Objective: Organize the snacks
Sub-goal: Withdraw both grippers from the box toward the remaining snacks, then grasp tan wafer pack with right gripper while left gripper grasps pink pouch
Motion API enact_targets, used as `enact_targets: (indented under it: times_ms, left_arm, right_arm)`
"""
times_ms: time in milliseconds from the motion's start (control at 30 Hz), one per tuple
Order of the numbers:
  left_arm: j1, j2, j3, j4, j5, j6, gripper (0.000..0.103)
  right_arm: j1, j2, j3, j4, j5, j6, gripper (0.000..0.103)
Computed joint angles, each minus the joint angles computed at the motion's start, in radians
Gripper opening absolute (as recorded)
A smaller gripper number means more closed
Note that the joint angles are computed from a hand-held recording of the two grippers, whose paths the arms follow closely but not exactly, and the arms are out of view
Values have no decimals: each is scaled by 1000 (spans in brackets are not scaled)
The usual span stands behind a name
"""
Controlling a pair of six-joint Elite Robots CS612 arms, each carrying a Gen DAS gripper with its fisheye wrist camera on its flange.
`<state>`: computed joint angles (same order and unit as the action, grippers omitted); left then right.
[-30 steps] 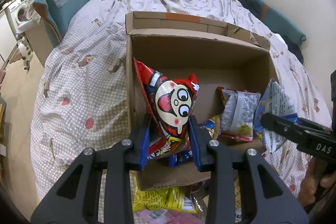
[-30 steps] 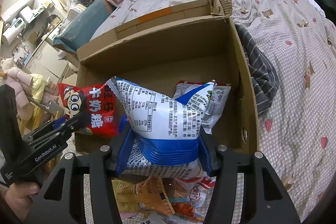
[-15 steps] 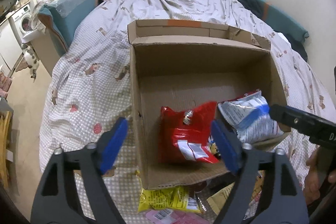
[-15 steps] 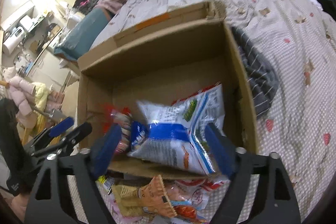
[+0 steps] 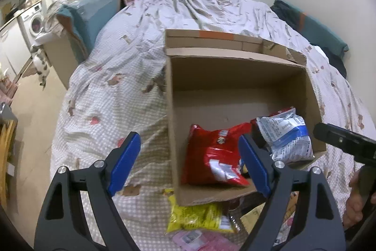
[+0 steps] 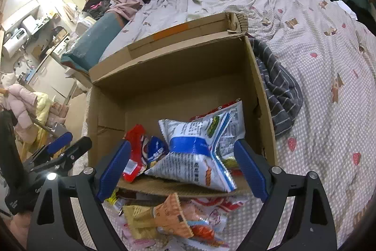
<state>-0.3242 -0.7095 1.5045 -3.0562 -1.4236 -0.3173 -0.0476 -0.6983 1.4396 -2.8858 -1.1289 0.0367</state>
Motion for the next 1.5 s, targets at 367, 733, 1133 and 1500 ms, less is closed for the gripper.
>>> enact_targets:
  times_ms: [367, 733, 1133, 1500]
  left_arm:
    - [4, -52, 81, 2, -5, -45, 89]
    - [-9, -123, 195, 21, 7, -54, 96]
    - [16, -127, 211, 87, -24, -167, 96]
    - [21, -111, 187, 124, -55, -188, 96]
  right_arm:
    - [-2, -62, 88, -50, 20, -12, 91]
    - [-17, -107, 168, -32, 33, -9, 91]
    - [-39, -94, 170, 115, 99, 82, 91]
    - [17, -71, 130, 87, -22, -50, 91]
